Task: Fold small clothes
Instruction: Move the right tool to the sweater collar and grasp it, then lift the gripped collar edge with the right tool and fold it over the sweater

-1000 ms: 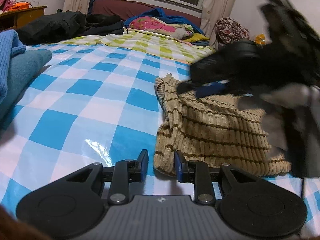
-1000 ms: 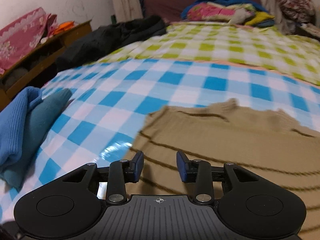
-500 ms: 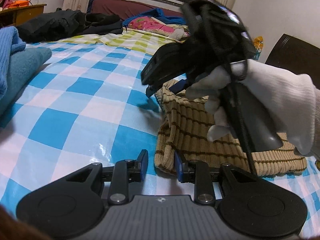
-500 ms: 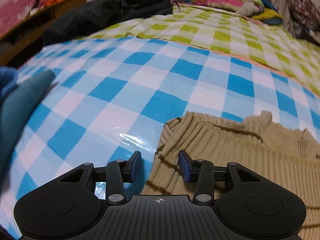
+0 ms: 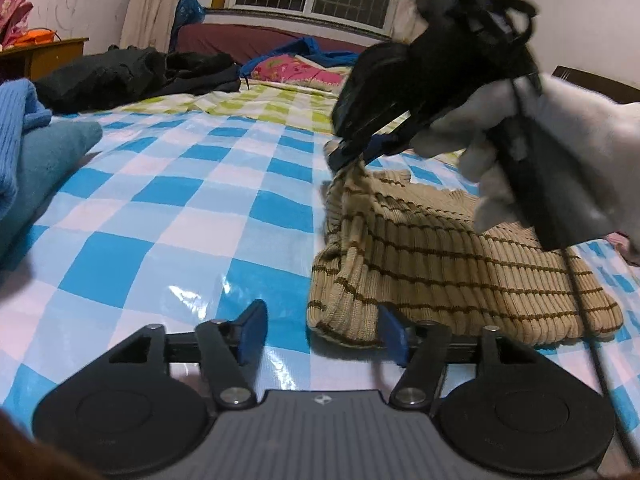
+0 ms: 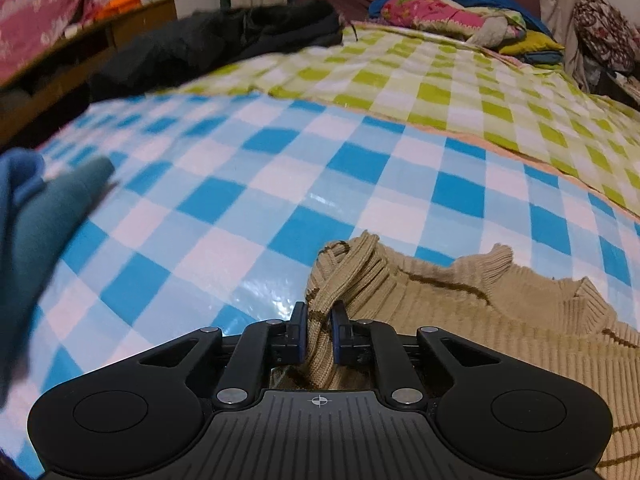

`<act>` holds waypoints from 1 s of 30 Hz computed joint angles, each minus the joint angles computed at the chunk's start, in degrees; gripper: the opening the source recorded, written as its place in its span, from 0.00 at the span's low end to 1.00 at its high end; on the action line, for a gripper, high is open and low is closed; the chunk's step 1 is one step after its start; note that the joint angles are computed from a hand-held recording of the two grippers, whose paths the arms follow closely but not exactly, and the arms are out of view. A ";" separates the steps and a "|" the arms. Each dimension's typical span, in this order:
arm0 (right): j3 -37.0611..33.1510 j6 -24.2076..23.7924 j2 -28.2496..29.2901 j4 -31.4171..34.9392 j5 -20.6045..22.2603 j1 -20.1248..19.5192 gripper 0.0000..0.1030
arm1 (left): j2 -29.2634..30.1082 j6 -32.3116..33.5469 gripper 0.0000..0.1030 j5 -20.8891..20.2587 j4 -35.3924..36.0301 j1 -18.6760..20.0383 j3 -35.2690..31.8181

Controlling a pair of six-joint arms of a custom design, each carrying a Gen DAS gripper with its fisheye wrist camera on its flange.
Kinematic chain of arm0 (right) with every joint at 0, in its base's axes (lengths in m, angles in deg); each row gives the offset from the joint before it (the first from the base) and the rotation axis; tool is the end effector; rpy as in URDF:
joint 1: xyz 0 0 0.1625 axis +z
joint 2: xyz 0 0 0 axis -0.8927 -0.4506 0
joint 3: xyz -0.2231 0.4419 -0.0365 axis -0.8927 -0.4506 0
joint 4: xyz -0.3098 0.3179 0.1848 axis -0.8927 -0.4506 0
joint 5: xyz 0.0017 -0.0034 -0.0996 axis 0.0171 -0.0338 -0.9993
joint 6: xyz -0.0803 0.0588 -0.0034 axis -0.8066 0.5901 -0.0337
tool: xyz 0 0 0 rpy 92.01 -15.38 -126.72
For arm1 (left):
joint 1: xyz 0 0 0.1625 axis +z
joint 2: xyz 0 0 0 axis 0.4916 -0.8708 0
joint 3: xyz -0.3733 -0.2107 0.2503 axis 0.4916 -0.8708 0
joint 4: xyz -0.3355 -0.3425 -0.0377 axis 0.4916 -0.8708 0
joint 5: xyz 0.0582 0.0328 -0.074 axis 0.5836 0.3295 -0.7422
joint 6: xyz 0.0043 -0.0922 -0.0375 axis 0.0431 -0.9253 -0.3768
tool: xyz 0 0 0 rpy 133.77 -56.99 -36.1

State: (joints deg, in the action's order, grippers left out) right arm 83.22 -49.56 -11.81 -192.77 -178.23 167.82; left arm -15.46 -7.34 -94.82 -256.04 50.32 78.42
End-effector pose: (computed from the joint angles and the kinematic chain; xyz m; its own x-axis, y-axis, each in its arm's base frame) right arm 0.3233 -0.8801 -0.1444 -0.6318 -0.5083 0.5852 -0.7141 0.6753 -0.1844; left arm 0.0645 -0.6685 0.1358 -0.8424 -0.0810 -0.5327 0.4118 0.5409 -0.7334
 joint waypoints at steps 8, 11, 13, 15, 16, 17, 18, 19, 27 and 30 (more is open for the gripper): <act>6.63 2.50 -5.83 -1.54 6.94 -0.93 0.11 | 1.86 0.21 0.71 0.59 -0.91 -0.43 -2.20; 8.41 3.25 -7.64 -1.53 8.82 -1.27 0.10 | 2.39 -0.38 0.71 1.06 -0.11 -0.74 -2.76; 9.46 3.84 -8.73 -1.56 9.92 -1.52 0.10 | 2.88 -0.15 0.70 1.96 -0.31 -1.06 -3.10; 10.26 4.19 -9.51 -1.77 10.94 -1.80 0.10 | 2.92 -0.79 0.63 2.15 0.33 -1.23 -3.31; 10.80 4.47 -10.00 -1.84 11.66 -2.01 0.10 | 2.85 -1.38 0.57 2.20 0.96 -1.29 -3.46; 11.13 4.81 -10.35 -1.76 12.24 -2.19 0.10 | 2.87 -1.89 0.51 2.51 1.21 -1.41 -3.64; 11.37 5.11 -10.64 -1.60 12.72 -2.36 0.10 | 2.89 -2.43 0.47 2.57 1.51 -1.45 -3.86; 11.65 5.47 -11.00 -1.41 13.30 -2.59 0.10 | 2.73 -3.42 0.38 2.31 2.33 -1.43 -4.05; 14.02 7.27 -14.17 -2.30 17.92 -4.06 0.05 | 1.87 -5.20 0.21 -0.25 -1.65 -3.29 -2.54; 14.27 7.36 -14.94 -0.87 18.12 -4.48 0.05 | 2.19 -3.92 0.21 0.92 -2.26 -4.35 -2.79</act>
State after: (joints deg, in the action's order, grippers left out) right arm 97.49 -42.20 -26.75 -193.64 -160.12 163.34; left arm -13.27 -11.26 -93.90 -258.30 45.97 75.63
